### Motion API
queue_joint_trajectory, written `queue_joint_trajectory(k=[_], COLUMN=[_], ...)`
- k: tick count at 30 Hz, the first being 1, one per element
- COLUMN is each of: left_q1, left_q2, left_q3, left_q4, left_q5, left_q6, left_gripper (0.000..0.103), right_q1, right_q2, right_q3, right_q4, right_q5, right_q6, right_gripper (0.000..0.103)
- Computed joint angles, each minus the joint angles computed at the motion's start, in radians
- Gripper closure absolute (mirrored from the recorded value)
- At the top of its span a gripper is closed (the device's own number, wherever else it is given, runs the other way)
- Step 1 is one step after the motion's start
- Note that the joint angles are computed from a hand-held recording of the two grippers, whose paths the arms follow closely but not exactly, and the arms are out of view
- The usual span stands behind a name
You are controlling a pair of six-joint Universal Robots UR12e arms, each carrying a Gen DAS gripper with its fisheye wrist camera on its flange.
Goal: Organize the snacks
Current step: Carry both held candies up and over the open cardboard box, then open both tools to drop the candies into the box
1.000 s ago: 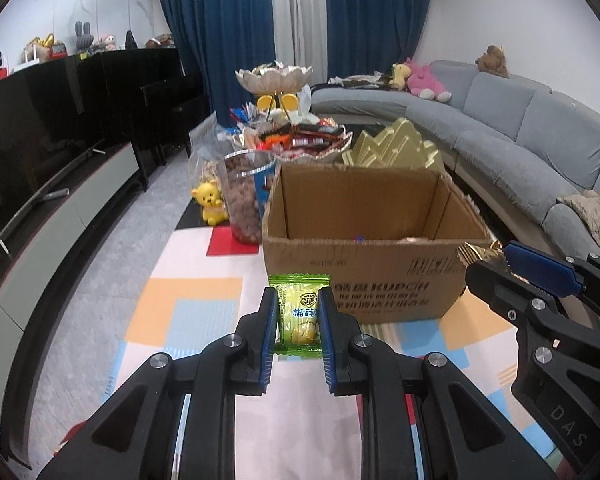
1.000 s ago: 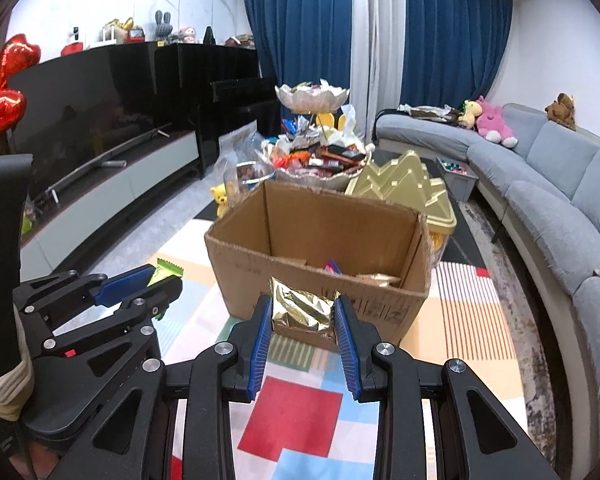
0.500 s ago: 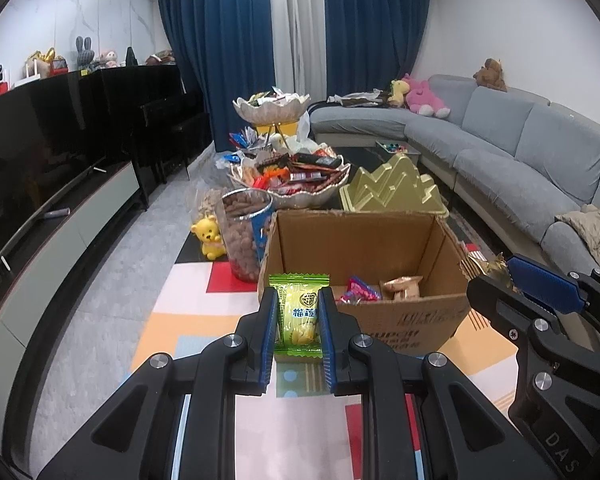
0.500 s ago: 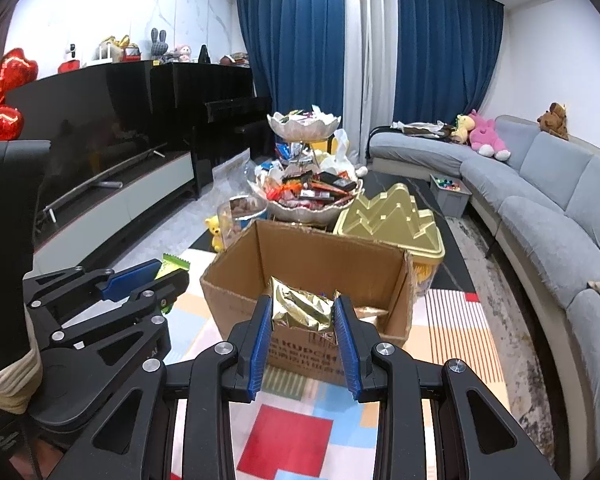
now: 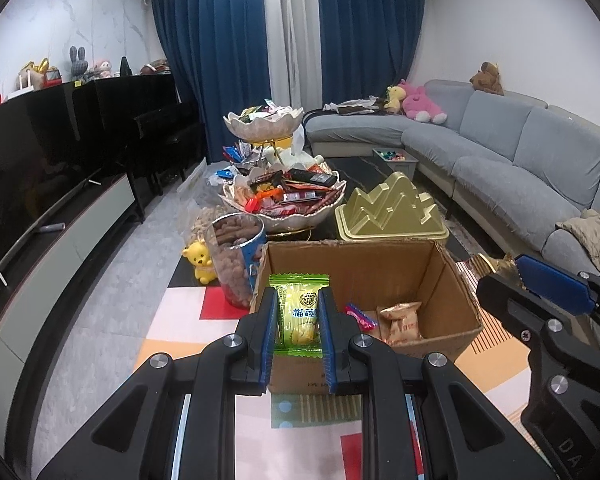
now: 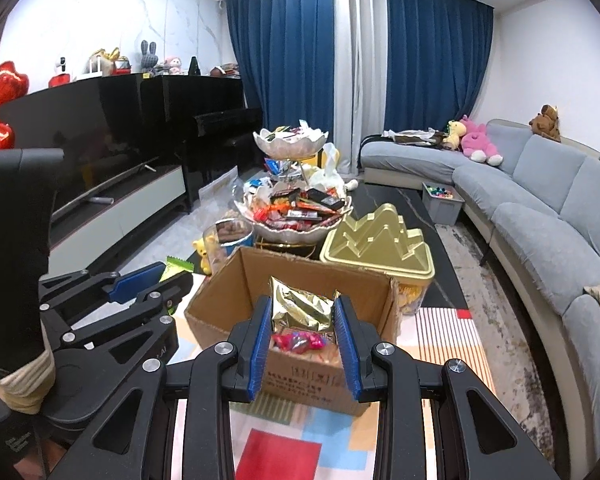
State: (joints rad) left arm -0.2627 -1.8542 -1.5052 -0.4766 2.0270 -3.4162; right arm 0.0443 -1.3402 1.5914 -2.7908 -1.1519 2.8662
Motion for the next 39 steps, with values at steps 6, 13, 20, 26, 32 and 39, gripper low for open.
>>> queue_joint_trajectory(k=[6, 13, 20, 26, 32, 39], left_q1=[0.008, 0.017, 0.029, 0.037, 0.043, 0.051], left_q2=[-0.023, -0.042, -0.075, -0.101, -0.12, -0.124], left_q3=[0.029, 0.054, 0.093, 0.12, 0.137, 0.138], left_q4=[-0.007, -0.016, -0.021, -0.027, -0.042, -0.064], left_q5=[-0.006, -0.016, -0.024, -0.031, -0.041, -0.061], left_q6=[0.011, 0.012, 0.023, 0.034, 0.036, 0.019], left_gripper=[0.082, 0.082, 0.082, 0.082, 0.082, 0.081], right_q1=[0.005, 0.01, 0.015, 0.017, 0.022, 0.026], right_q2=[0.025, 0.052, 0.082, 0.109, 0.128, 0.137], right_q3=[-0.033, -0.064, -0.096, -0.124, -0.147, -0.16], right_q4=[-0.002, 0.007, 0.022, 0.043, 0.078, 0.107], right_q5=[-0.014, -0.028, -0.045, -0.058, -0.069, -0.075], right_q6=[0.01, 0.017, 0.024, 0.025, 0.02, 0.016], right_gripper=[0.07, 0.07, 0.07, 0.07, 0.07, 0.07])
